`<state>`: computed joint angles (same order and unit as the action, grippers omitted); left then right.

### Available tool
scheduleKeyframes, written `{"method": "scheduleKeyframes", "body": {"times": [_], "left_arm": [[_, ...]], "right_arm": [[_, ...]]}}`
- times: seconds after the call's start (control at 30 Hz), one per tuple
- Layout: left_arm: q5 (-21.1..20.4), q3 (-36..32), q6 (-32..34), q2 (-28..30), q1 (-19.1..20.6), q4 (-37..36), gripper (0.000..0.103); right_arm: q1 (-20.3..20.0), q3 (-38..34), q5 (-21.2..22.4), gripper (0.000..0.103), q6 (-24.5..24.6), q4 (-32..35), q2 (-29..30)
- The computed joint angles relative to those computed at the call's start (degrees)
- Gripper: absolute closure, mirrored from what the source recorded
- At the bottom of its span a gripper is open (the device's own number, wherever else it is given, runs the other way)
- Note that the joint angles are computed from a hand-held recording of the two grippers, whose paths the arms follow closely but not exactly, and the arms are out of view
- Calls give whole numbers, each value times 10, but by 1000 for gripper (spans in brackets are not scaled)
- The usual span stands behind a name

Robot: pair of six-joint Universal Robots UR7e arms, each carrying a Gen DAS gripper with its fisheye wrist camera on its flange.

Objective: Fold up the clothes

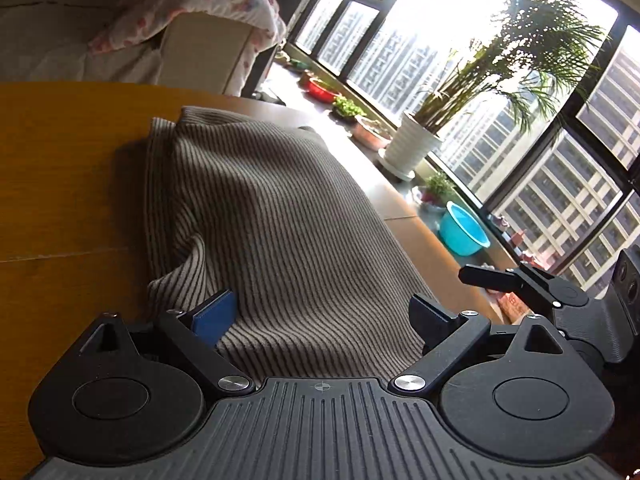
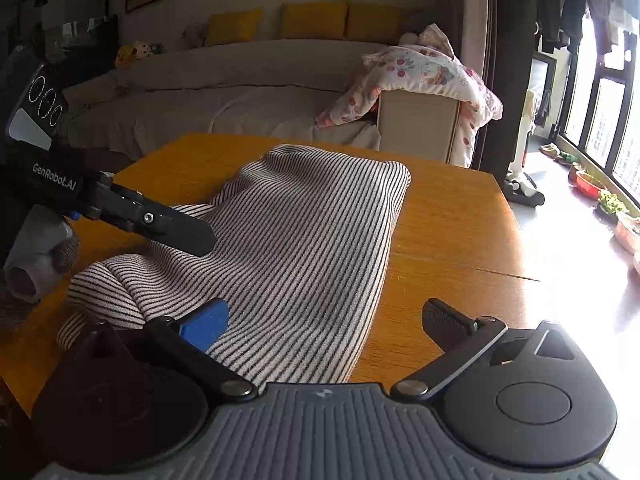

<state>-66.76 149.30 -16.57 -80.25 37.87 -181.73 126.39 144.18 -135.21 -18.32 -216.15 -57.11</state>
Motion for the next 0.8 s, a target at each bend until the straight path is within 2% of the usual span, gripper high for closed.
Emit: {"method": "scheduleKeyframes", "body": {"times": [0.07, 0.2, 0.3, 0.4, 0.47, 0.57, 0.63, 0.73, 0.8], "left_arm": [[4, 12, -1, -30, -17, 30, 6], [16, 29, -16, -72, -53, 96, 5], [29, 36, -43, -87, -74, 142, 5], [34, 53, -46, -124, -98, 138, 5], [27, 60, -33, -138, -105, 103, 5], [-10, 54, 6, -117, -88, 31, 4], [-34, 40, 17, -79, -67, 11, 4], [-61, 18, 20, -26, -39, 6, 3], [-59, 18, 16, -5, -30, 2, 4]], "right_arm": [[10, 6, -20, 0, -10, -3, 10], [24, 12, -47, 0, -50, -84, 57], [25, 15, -46, 0, -46, -68, 47], [21, 24, -22, 0, -50, -37, 5], [17, 24, -16, 0, -56, -55, -7], [-2, -1, -16, 0, -88, -93, 0], [-16, -29, -19, 0, -119, -120, 12], [-45, -94, -16, 0, -164, -105, 36], [-65, -135, -19, 0, -193, -96, 60]]}}
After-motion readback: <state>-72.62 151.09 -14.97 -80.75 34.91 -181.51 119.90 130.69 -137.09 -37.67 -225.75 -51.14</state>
